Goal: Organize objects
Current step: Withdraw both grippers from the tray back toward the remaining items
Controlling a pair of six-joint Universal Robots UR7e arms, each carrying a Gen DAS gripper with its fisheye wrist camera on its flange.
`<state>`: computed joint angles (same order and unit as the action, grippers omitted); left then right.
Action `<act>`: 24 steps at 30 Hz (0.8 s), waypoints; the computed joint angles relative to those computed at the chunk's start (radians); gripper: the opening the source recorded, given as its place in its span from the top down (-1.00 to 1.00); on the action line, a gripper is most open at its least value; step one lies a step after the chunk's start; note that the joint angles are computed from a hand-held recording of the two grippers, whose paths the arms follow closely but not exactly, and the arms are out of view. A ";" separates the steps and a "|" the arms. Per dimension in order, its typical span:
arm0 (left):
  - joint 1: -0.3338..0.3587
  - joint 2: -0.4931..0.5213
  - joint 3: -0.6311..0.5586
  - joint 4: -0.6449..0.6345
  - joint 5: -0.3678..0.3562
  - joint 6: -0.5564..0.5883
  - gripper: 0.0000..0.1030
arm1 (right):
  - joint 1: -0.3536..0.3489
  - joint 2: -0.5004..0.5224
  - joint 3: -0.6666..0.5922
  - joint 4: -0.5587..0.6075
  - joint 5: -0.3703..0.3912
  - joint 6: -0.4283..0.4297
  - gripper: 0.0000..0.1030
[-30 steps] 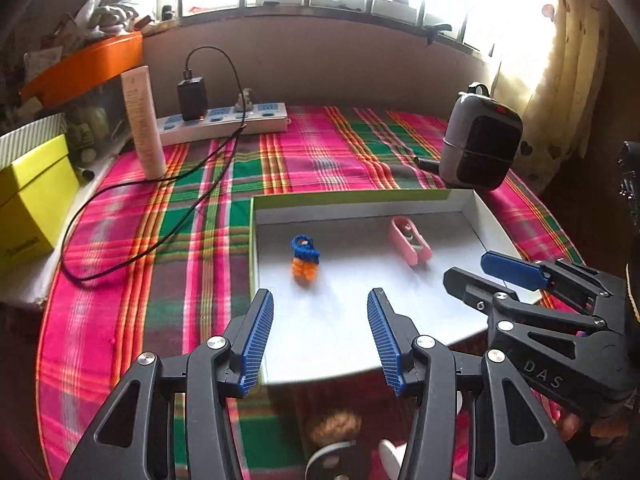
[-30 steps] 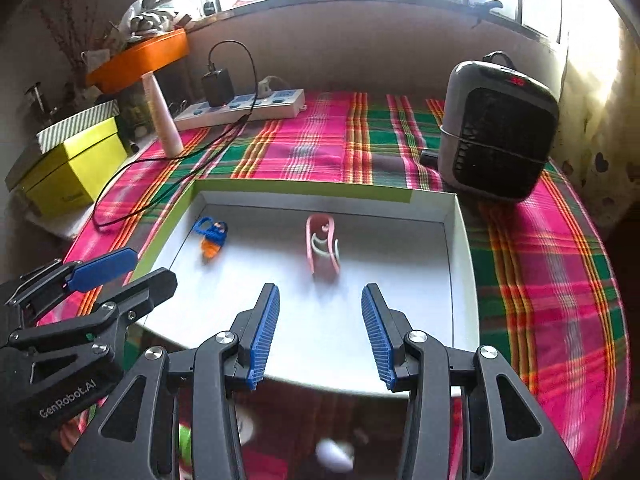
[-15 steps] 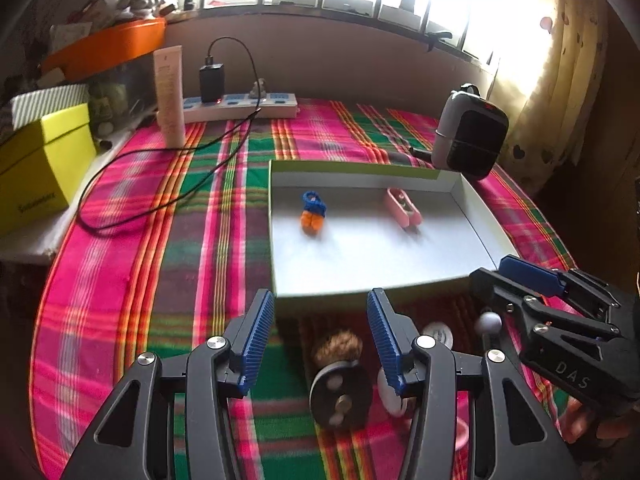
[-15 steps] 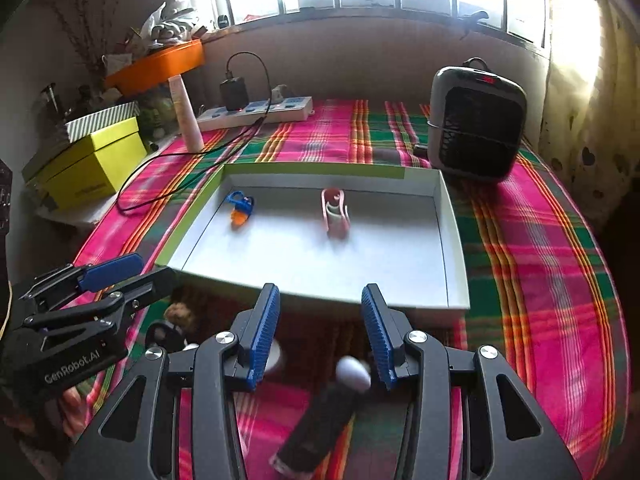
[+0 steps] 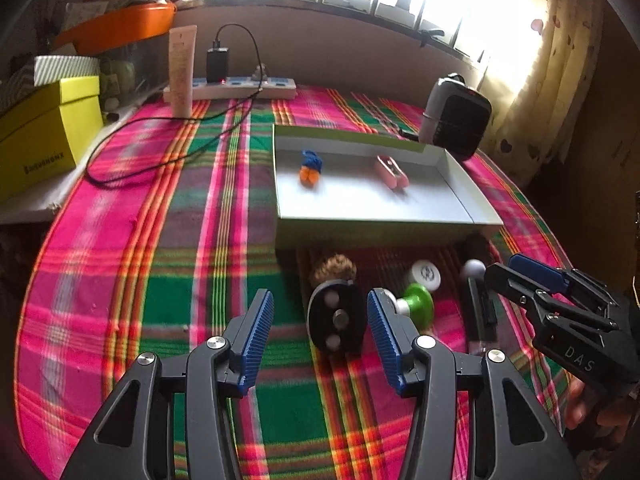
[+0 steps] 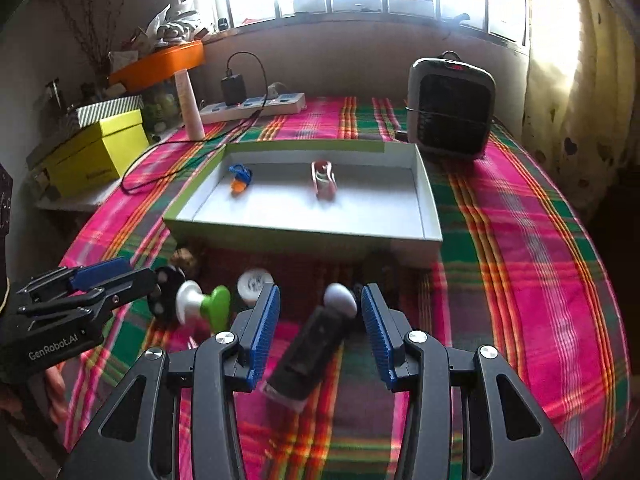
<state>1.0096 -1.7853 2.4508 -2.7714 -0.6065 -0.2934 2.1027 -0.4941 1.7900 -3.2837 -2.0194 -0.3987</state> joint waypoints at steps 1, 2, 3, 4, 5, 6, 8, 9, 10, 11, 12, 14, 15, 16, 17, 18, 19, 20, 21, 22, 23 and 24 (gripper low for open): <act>0.002 -0.002 0.004 0.003 -0.007 -0.004 0.07 | -0.002 -0.003 0.006 0.000 0.004 0.001 0.14; 0.003 -0.004 0.005 0.011 -0.011 -0.012 0.07 | -0.004 -0.007 0.014 -0.002 0.008 0.003 0.14; 0.003 -0.006 0.007 0.012 -0.013 -0.016 0.07 | -0.005 -0.009 0.019 -0.003 0.009 0.004 0.14; 0.002 -0.008 0.012 0.011 -0.016 -0.016 0.07 | -0.007 -0.009 0.024 -0.009 0.008 0.005 0.14; 0.002 -0.009 0.015 0.010 -0.020 -0.015 0.07 | -0.008 -0.009 0.028 -0.012 0.009 0.008 0.14; 0.002 -0.010 0.017 0.013 -0.020 -0.019 0.07 | -0.010 -0.008 0.030 -0.012 0.008 0.015 0.14; 0.004 -0.011 0.020 0.022 -0.021 -0.028 0.07 | -0.014 -0.005 0.029 0.003 0.009 0.028 0.14; 0.004 -0.011 0.022 0.023 -0.022 -0.031 0.07 | -0.015 -0.004 0.028 0.008 0.007 0.030 0.14; 0.004 -0.012 0.023 0.022 -0.025 -0.030 0.07 | -0.015 -0.001 0.025 0.014 0.004 0.031 0.14; 0.006 -0.012 0.023 0.023 -0.028 -0.029 0.07 | -0.015 0.002 0.023 0.016 0.001 0.030 0.14; 0.007 -0.011 0.024 0.025 -0.027 -0.033 0.07 | -0.014 0.005 0.020 0.017 -0.002 0.027 0.14; 0.011 -0.009 0.023 0.025 -0.032 -0.033 0.07 | -0.013 0.012 0.015 0.016 -0.014 0.025 0.14; 0.013 -0.006 0.022 0.027 -0.031 -0.038 0.07 | -0.013 0.016 0.010 0.023 -0.021 0.026 0.14; 0.015 -0.005 0.022 0.028 -0.031 -0.039 0.07 | -0.014 0.016 0.010 0.028 -0.016 0.025 0.14; 0.019 -0.002 0.021 0.025 -0.036 -0.035 0.07 | -0.015 0.015 0.010 0.033 -0.013 0.026 0.14; 0.021 0.000 0.020 0.025 -0.036 -0.036 0.07 | -0.015 0.016 0.009 0.036 -0.013 0.026 0.14; 0.023 0.003 0.018 0.022 -0.038 -0.033 0.07 | -0.014 0.018 0.006 0.038 -0.017 0.023 0.14; 0.027 0.007 0.016 0.018 -0.043 -0.028 0.07 | -0.014 0.019 0.005 0.041 -0.019 0.022 0.14; 0.028 0.009 0.015 0.018 -0.044 -0.028 0.07 | -0.014 0.019 0.004 0.043 -0.020 0.021 0.14; 0.030 0.011 0.015 0.017 -0.045 -0.026 0.07 | -0.013 0.019 0.004 0.042 -0.022 0.020 0.14; 0.033 0.014 0.013 0.013 -0.050 -0.020 0.07 | -0.014 0.019 0.005 0.041 -0.021 0.018 0.14; 0.036 0.017 0.011 0.014 -0.051 -0.022 0.07 | -0.014 0.017 0.007 0.043 -0.022 0.018 0.14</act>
<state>1.0458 -1.7687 2.4623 -2.7573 -0.6571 -0.3152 2.0888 -0.4770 1.7967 -3.2412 -2.0412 -0.3808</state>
